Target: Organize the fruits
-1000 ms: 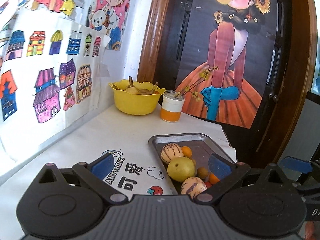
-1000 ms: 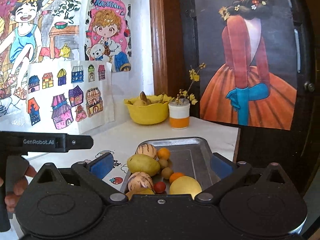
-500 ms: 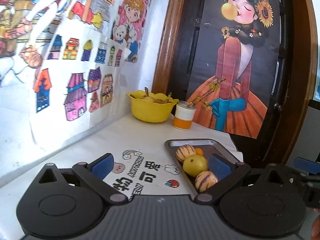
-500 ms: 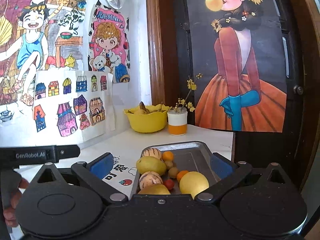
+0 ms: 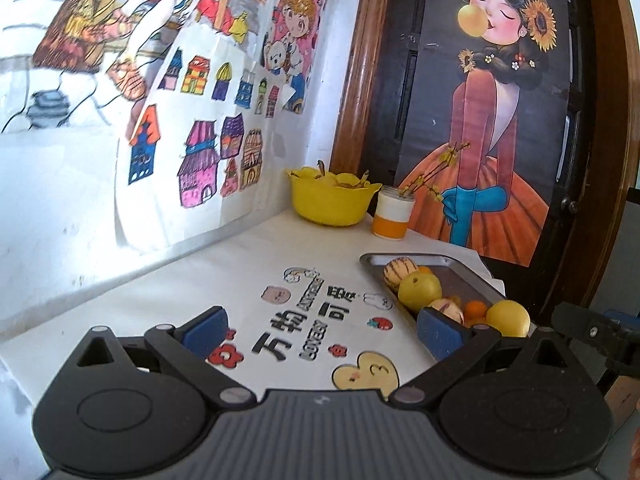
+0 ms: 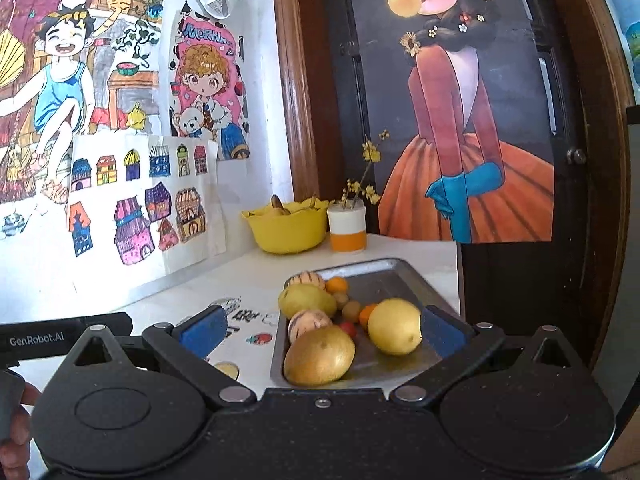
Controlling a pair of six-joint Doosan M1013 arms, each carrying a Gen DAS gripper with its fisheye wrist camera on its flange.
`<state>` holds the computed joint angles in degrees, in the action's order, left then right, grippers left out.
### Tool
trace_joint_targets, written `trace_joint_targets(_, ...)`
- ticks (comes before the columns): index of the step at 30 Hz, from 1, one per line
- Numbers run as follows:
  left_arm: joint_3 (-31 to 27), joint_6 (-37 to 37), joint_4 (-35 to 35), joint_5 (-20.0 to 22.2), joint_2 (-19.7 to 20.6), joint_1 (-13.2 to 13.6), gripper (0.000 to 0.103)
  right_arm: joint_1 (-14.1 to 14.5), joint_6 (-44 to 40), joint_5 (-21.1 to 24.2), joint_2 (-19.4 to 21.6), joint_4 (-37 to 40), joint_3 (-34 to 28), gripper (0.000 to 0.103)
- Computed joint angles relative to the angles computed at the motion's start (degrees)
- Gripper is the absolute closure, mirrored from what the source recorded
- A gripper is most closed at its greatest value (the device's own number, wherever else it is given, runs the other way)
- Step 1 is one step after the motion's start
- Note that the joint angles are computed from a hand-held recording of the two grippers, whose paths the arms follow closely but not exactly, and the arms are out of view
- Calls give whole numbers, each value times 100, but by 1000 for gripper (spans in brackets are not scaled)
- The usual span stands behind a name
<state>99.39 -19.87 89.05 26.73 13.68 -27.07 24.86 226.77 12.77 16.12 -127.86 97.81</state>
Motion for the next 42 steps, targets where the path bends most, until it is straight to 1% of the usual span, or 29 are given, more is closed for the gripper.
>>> trace_joint_targets(3,93,-101,5,-36,-30,2,0,80,-542,144,7,372,58,1)
trace_joint_targets(7,204,-228,66,-29,-50,-18,0,169,-560,417,13,210,151,1)
trace_joint_targets(13,348,-500,240,93,-65,-56,0,230,-119,739,27,-249,273,1)
trace_joint_targets(17,432,-743,483,217,-68,-83,0,249,396,929,28,-591,377,1)
trace_joint_targets(19,467,-813,552,254,-71,-100,0,262,436,984,28,-628,414,1)
trace_joint_targets(24,572,-965,809,313,-91,-140,0,279,474,961,29,-616,474,1)
trace_joint_targets(28,642,-1072,955,285,-108,-158,0,298,191,969,60,-425,472,1)
trace_joint_targets(34,652,-927,791,334,-97,-172,0,272,-60,852,86,-5,442,1)
trace_joint_targets(42,635,-785,643,315,-91,-180,0,278,-73,807,95,-129,447,1)
